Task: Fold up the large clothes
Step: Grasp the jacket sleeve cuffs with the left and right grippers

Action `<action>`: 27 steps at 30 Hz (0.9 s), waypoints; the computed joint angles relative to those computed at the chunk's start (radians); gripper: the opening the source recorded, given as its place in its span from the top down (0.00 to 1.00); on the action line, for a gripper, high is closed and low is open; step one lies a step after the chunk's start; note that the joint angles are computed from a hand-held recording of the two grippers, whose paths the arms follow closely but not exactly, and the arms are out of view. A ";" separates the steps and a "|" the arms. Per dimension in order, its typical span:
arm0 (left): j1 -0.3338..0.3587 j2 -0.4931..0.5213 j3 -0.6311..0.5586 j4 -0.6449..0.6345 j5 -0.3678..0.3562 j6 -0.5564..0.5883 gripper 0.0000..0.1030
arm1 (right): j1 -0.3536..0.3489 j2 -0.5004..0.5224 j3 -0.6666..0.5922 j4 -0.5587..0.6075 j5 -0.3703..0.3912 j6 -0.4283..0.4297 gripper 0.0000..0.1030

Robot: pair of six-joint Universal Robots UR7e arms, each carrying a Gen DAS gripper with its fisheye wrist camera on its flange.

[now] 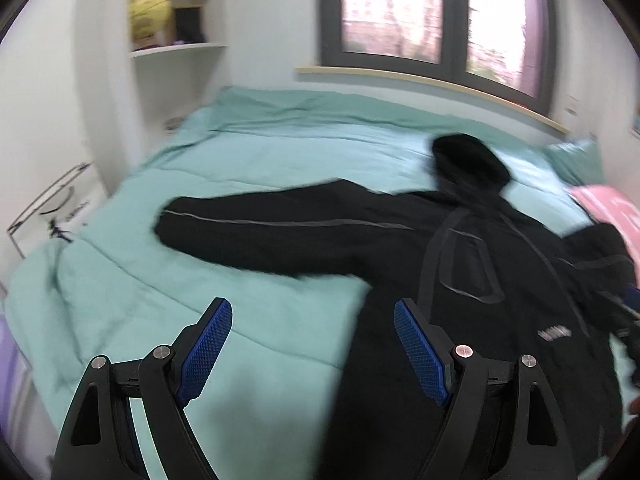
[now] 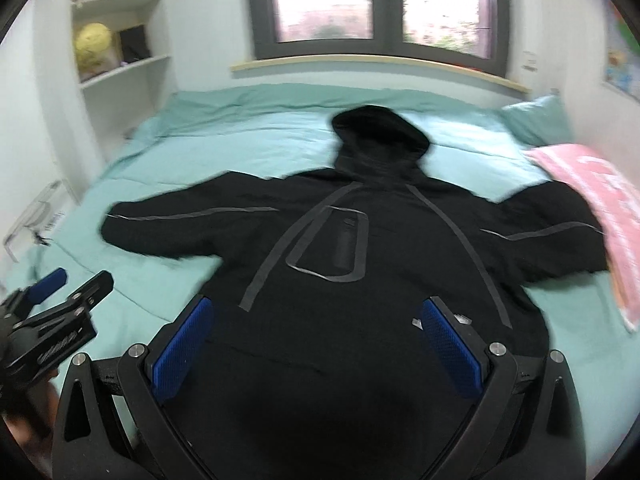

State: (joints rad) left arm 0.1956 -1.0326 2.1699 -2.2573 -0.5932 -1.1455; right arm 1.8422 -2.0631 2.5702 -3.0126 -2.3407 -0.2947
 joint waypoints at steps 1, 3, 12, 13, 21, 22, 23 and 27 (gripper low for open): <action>0.024 -0.014 0.003 -0.001 0.016 0.011 0.18 | -0.018 0.037 -0.023 -0.018 0.049 -0.018 0.00; 0.106 -0.048 0.028 -0.128 0.047 0.125 0.18 | -0.042 0.092 -0.055 -0.046 0.103 -0.048 0.00; 0.536 -0.004 -0.050 -0.669 -0.056 0.508 0.18 | -0.322 0.491 -0.188 -0.449 0.340 -0.397 0.00; 0.565 0.008 -0.061 -0.690 -0.067 0.506 0.18 | -0.352 0.527 -0.195 -0.490 0.352 -0.411 0.00; 0.749 0.141 -0.177 -0.884 -0.031 0.566 0.19 | -0.612 0.694 -0.197 -0.633 0.479 -0.328 0.00; 0.773 0.155 -0.186 -0.927 -0.056 0.570 0.19 | -0.627 0.691 -0.200 -0.617 0.497 -0.319 0.00; 0.787 0.167 -0.190 -0.964 -0.066 0.573 0.19 | -0.635 0.687 -0.200 -0.611 0.513 -0.320 0.00; 0.790 0.208 -0.213 -1.032 -0.053 0.636 0.36 | -0.641 0.698 -0.203 -0.623 0.525 -0.343 0.00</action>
State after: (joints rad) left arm 0.9852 -0.8248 1.9569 -3.2888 -0.6464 -0.5100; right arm 1.2016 -1.3646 2.3674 -3.6354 -1.8152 -0.6375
